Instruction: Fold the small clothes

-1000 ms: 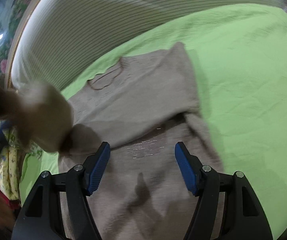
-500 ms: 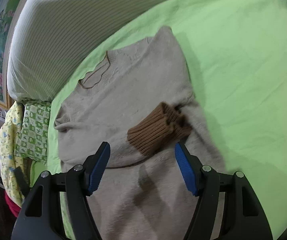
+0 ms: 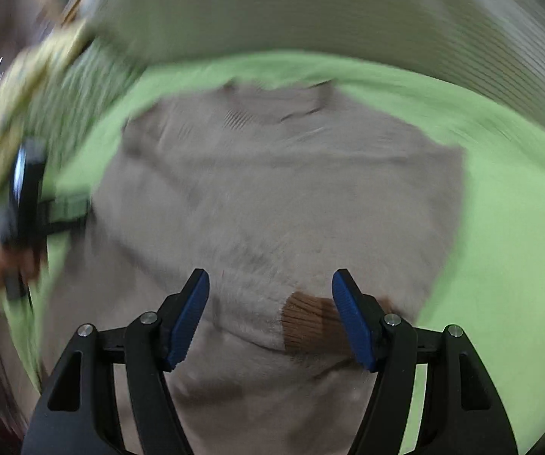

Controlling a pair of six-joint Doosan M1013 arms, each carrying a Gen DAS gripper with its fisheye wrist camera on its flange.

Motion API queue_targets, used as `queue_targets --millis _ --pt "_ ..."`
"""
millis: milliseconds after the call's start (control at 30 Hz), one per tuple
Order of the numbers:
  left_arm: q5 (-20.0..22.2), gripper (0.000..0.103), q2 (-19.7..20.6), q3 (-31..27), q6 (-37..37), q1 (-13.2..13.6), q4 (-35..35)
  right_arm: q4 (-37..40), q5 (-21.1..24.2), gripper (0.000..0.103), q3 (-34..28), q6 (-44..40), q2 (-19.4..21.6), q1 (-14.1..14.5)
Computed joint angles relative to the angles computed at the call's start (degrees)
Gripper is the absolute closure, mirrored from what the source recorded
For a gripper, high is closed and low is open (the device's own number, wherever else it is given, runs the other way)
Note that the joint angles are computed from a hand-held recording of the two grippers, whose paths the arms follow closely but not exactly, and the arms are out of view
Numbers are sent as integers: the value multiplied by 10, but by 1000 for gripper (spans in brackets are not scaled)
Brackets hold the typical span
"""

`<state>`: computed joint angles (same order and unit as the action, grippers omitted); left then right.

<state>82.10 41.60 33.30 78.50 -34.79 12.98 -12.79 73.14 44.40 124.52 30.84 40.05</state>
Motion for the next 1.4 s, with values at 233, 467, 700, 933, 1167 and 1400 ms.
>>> queue_targets --millis 233,467,700,933,1167,1400 --pt "10 47 19 -28 -103 6 0 -46 120 91 -58 -128 49 19" --pt "-28 47 -2 -2 -257 14 5 -211 64 96 -64 -27 33 42" --pt "-50 46 -15 10 -279 1 33 -521 -35 97 -184 -30 87 76" --pt "-47 46 -29 49 -296 -1 25 -398 61 97 -17 9 37 44" --pt "-51 41 -45 89 -292 5 19 -271 54 81 75 102 -10 40" --pt "-60 36 -51 97 -269 11 2 -196 -8 79 105 237 -48 24"
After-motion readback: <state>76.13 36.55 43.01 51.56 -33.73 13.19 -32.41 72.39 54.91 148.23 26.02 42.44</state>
